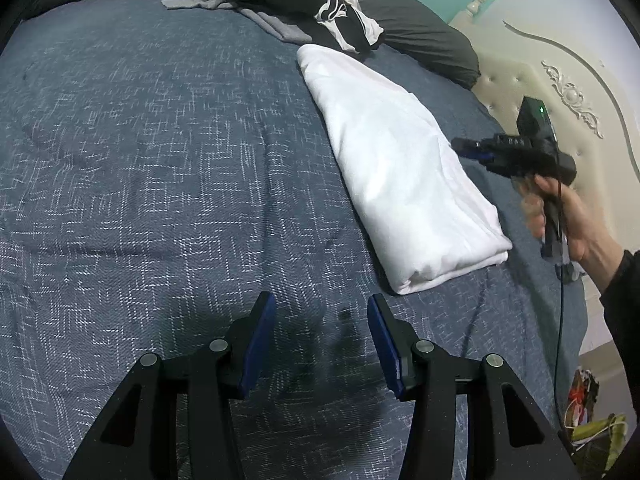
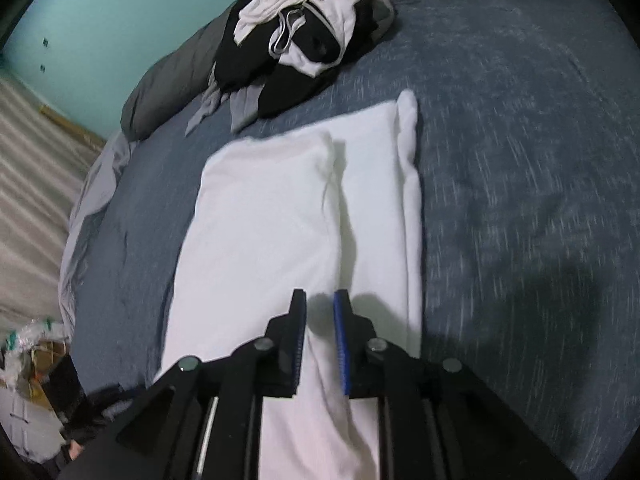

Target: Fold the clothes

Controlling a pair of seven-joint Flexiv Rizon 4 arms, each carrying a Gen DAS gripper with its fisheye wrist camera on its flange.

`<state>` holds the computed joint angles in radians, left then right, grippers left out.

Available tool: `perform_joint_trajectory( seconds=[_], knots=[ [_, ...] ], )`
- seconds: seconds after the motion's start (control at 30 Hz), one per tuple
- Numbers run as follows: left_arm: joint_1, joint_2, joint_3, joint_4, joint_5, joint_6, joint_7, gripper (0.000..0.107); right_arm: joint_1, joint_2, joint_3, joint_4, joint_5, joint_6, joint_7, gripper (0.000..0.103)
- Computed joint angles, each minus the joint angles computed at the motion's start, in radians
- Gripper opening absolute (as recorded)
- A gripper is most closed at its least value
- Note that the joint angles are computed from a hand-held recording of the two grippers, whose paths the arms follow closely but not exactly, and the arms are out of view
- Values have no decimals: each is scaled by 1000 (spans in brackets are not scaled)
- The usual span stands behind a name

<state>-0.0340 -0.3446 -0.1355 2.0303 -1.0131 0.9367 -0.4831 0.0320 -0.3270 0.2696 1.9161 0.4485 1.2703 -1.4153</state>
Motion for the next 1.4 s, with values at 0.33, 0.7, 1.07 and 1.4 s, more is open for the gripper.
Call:
perform_joint_trajectory(
  seconds=[0.33, 0.7, 1.07, 1.4],
  knots=[
    [-5, 1, 2, 7, 2, 1, 2, 51, 2, 11, 27, 23, 65, 19, -95, 4],
    [-5, 5, 2, 10, -5, 2, 7, 51, -51, 33, 57, 37, 195, 64, -145, 5],
    [-8, 7, 1, 8, -5, -4, 5, 51, 8, 111, 13, 121, 240, -10, -192, 22],
    [-14, 8, 1, 8, 2, -4, 2, 51, 26, 143, -18, 162, 260, 20, -211, 6]
  ],
)
